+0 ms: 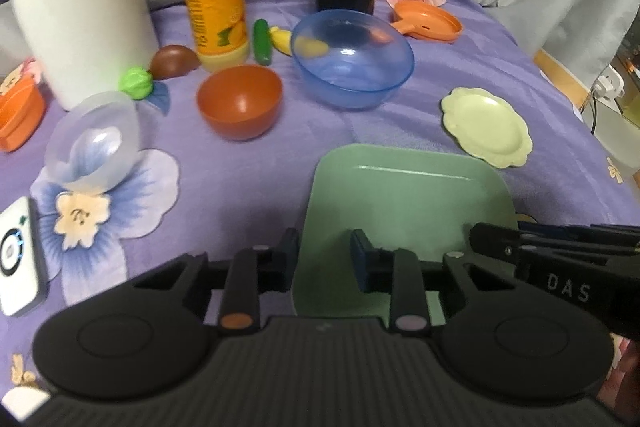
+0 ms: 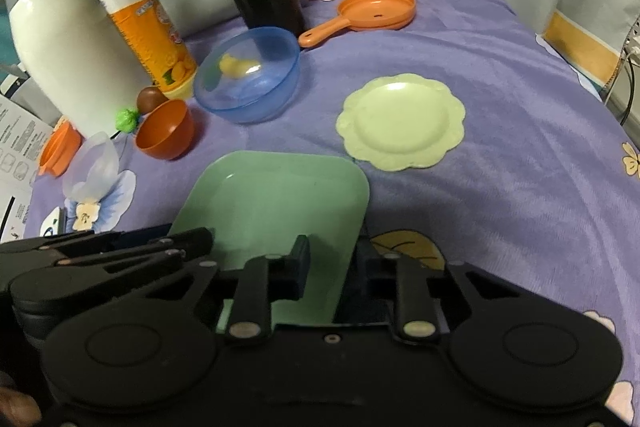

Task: Organize plates and bowls
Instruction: 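Carry the green square plate over the white plate and lower it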

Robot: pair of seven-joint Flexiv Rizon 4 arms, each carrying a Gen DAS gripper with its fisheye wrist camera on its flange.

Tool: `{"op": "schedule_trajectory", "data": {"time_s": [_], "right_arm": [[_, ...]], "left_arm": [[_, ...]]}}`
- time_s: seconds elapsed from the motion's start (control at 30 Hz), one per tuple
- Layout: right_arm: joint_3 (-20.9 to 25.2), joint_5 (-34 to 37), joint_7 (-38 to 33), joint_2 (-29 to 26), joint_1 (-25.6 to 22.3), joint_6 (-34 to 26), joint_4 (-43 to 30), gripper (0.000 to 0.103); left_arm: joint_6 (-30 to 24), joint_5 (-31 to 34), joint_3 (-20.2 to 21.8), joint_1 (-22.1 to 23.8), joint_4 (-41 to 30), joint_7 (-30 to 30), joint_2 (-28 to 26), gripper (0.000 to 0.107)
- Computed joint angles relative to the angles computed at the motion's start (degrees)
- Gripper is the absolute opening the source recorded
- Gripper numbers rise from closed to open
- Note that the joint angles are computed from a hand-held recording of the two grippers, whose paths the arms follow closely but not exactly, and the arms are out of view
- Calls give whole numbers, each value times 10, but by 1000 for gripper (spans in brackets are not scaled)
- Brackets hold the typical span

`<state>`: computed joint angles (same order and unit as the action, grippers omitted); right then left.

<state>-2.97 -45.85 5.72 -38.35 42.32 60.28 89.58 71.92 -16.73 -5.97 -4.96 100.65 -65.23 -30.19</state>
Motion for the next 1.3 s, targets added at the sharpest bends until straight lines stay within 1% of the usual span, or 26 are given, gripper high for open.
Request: {"op": "schedule_trajectory", "data": {"time_s": [0.17, 0.27, 0.47, 0.6, 0.67, 0.77, 0.93, 1.1, 1.3], "right_arm": [[0, -15, -2, 5, 14, -20, -12, 24], [4, -25, -8, 8, 20, -25, -19, 24], [14, -37, -37, 6, 39, -50, -45, 24], [19, -45, -48, 7, 54, -57, -57, 24], [22, -47, -57, 3, 62, -60, -68, 24], [27, -47, -79, -7, 76, -63, -89, 24], [30, -39, -130, -37, 103, -69, -138, 24], [31, -14, -196, -78, 130, -81, -202, 24], [26, 23, -278, -133, 164, -114, -289, 24]], "left_arm": [[21, -5, -3, 12, 41, 11, 36, 28], [33, -28, -15, 30, 70, 28, 59, 28], [55, -73, -23, 54, 126, 61, 106, 28], [68, -124, -33, 72, 173, 107, 147, 28], [78, -158, -34, 79, 200, 143, 170, 28], [87, -207, -23, 79, 233, 189, 203, 27], [84, -265, 20, 68, 274, 233, 243, 27], [77, -282, 62, 65, 304, 246, 267, 27], [79, -303, 88, 71, 335, 262, 282, 28]]}}
